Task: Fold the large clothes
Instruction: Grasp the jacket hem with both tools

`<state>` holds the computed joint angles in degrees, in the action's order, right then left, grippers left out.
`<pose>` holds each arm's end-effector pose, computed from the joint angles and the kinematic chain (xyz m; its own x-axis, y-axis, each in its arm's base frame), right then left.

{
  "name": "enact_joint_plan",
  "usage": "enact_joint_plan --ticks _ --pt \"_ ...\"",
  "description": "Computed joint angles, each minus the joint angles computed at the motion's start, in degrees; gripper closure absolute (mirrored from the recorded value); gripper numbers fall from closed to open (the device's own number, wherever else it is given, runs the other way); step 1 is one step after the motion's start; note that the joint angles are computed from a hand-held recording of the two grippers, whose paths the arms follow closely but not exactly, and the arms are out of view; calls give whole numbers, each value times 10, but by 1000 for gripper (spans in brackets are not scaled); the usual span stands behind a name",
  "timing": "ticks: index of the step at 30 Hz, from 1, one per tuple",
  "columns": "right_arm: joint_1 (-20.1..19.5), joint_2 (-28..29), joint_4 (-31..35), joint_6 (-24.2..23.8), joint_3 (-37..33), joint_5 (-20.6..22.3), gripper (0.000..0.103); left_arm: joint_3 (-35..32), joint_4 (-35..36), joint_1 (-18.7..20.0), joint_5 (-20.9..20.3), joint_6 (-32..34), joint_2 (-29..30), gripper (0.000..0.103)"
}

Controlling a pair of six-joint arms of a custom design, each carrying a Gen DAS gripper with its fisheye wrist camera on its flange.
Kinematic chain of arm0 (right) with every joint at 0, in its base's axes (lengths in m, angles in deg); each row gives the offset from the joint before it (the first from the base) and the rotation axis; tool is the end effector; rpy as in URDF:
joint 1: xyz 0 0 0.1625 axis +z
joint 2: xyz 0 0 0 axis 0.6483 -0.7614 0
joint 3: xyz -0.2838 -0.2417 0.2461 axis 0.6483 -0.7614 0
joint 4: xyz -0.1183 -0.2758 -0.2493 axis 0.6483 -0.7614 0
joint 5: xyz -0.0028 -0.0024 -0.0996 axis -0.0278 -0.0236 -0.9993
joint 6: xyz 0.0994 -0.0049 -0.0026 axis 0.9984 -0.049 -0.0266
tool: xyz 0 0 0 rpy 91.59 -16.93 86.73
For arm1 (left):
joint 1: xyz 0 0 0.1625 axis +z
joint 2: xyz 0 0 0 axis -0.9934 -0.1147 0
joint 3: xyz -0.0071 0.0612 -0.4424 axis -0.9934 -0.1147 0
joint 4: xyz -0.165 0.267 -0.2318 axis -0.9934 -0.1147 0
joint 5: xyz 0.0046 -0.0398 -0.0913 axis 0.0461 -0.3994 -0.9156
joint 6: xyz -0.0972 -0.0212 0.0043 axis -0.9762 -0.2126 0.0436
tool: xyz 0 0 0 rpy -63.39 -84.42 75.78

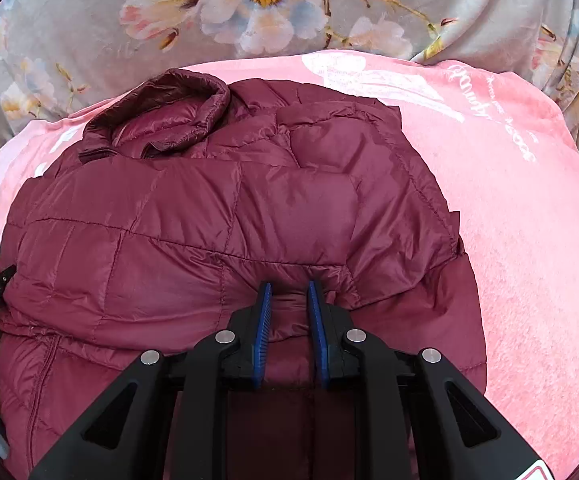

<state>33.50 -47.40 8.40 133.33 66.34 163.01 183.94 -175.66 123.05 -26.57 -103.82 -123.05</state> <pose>0.0075 -0.2966 0.1522 -0.7175 0.3625 0.5948 -0.2522 0.6608 -0.7069 -0.1493 -0.4055 0.0423 -0.7145 0.0018 -0.6997 0.4584 0.7567 -0.4661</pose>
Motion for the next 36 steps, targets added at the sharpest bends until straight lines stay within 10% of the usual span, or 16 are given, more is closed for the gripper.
enact_joint_plan --ticks 7,11,14,20,27,30,32,33,36 --pt "5 -5 8 2 3 4 83 11 -26 5 -23 12 -12 61" --pt "-8 -55 62 16 19 -52 48 25 8 -1 -48 9 -68 61" --pt "-7 -93 108 43 11 -102 47 16 -4 -5 -74 24 -108 61" --pt "-15 -64 234 157 -99 -234 47 -106 61 32 -220 30 -120 56" --pt "-25 40 273 243 -206 -270 47 -228 110 89 -329 -30 -25 56" --pt "-34 65 278 252 -230 -282 55 -251 105 103 -350 -34 7 57" --pt "-31 76 285 234 -241 -277 94 -258 103 101 -344 -13 19 66" --pt "-23 82 292 219 -247 -260 94 -261 113 103 -344 1 23 85" --pt "7 74 251 146 -229 -192 94 -254 118 109 -337 21 23 93"
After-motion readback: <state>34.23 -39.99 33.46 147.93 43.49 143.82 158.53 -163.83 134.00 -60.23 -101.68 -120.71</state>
